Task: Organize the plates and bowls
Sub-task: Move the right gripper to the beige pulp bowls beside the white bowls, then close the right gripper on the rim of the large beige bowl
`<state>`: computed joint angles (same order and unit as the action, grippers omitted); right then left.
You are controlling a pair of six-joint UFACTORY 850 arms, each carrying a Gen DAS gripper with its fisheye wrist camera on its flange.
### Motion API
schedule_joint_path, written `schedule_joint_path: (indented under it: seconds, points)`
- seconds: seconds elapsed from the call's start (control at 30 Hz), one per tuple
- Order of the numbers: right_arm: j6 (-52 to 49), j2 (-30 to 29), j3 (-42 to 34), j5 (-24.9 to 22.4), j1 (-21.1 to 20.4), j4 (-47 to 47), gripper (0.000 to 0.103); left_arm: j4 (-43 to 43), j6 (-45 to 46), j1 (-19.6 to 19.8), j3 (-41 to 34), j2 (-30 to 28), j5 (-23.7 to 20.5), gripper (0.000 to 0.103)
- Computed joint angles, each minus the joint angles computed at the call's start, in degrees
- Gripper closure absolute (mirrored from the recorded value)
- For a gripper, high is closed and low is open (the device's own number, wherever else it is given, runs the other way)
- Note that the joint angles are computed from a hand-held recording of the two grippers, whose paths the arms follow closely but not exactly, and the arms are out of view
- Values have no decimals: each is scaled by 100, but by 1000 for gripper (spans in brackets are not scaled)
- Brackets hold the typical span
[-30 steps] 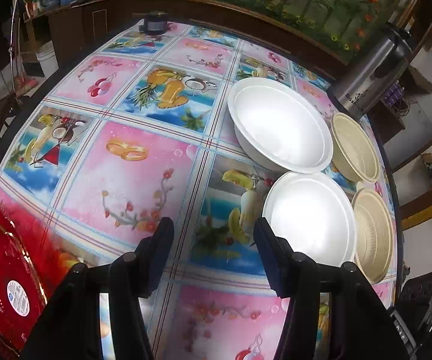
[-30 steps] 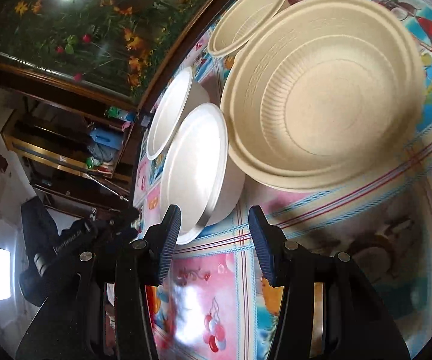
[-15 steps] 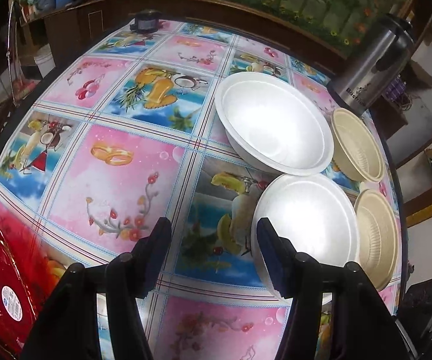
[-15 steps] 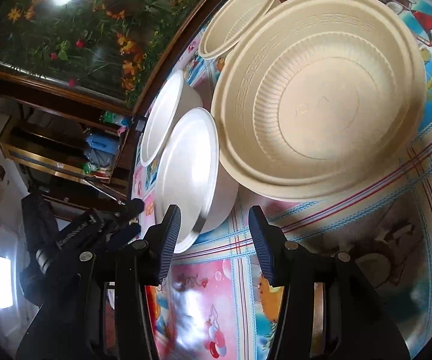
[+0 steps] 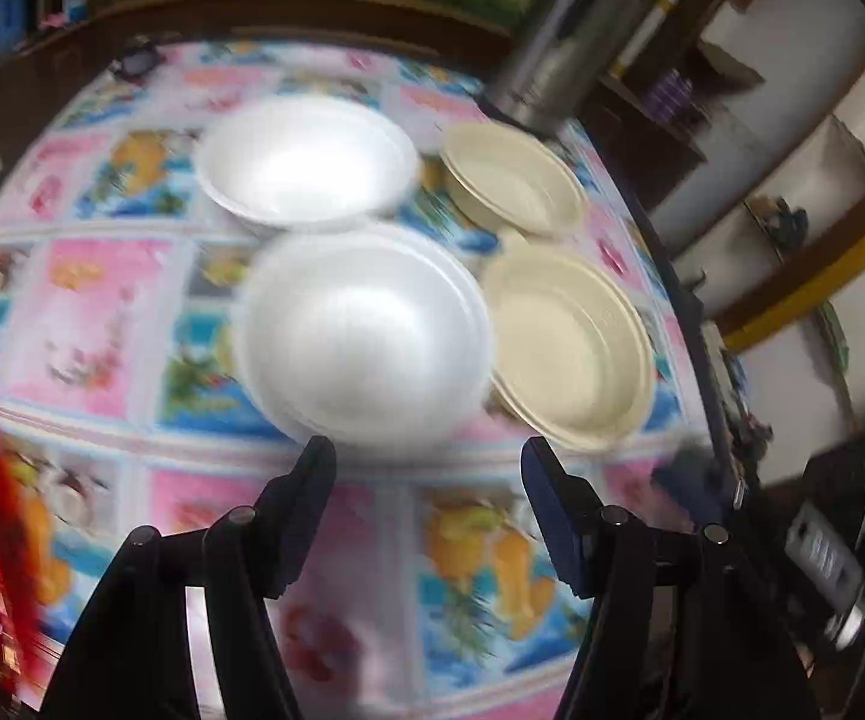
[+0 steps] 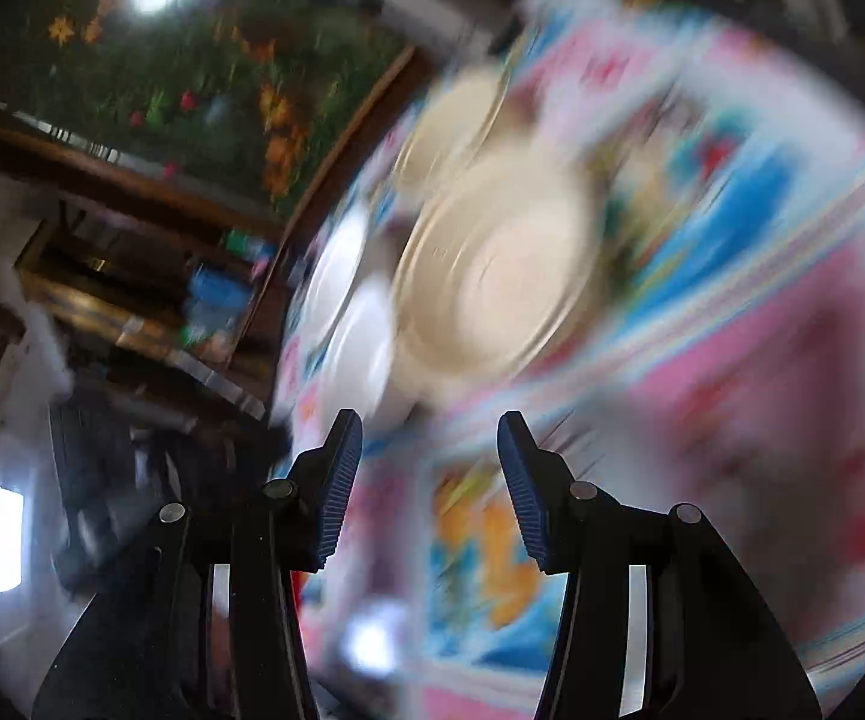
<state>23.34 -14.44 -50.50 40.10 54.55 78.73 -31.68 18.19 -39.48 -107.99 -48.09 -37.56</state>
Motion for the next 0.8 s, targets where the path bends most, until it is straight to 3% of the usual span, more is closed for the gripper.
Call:
schedule_joint_path:
  seconds: [0.07,0.13,0.3,0.47,0.6,0.67,0.8]
  points:
    - [-566,271,216,264,-3,820,56,-65,-140,-85,-181,-168,-281,38]
    - [-724,504,440,160,-195,957,56,-57,-429,-142,-344,-306,-408,38]
    - [-760,571,545,-751,-926,375,56,-194,-1250,-173,-761,-639,-572,38]
    - [363,431,634,-1031,-1178,-908,56,-499,-1645,-204,-724,-693,-364,38]
    - [662,360,701,-1033,-1237,-1278,56,-871,-1717,-242,-647,-704,-101,38]
    - [1290,330,764,-1041,-1289,-1874,56,-1004,-1759,-266,-716,-769,-94,38]
    - [1162,259,723,-1025,-1282,-1708,56,-1160,-1775,-331,-772,-828,74,38]
